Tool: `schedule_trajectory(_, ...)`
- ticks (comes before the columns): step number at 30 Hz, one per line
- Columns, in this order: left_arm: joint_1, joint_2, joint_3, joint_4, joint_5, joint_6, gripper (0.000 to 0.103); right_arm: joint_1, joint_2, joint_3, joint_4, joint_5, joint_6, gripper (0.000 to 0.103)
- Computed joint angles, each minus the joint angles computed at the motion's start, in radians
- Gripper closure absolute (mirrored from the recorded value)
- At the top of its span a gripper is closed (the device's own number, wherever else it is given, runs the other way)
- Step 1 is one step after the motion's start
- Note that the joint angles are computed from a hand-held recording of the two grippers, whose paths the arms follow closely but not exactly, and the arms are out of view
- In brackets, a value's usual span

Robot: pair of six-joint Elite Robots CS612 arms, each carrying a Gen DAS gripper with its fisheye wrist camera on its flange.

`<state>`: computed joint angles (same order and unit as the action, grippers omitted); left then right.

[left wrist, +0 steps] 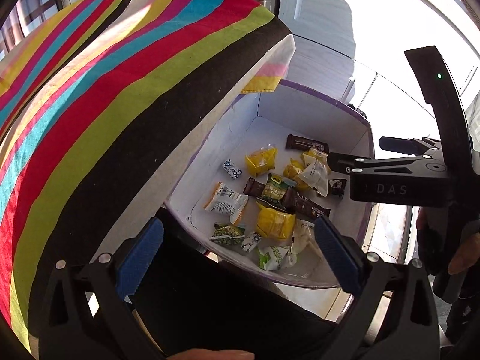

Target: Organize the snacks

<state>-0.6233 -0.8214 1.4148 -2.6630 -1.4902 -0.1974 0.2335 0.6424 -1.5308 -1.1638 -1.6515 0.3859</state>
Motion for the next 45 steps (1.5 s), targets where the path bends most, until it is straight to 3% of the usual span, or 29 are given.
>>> schedule_trajectory(45,0.010,0.008,-0.010,0.041,-0.040,0.001,0.002,-0.004,0.003,0.008,0.010,0.038,0.007,0.005)
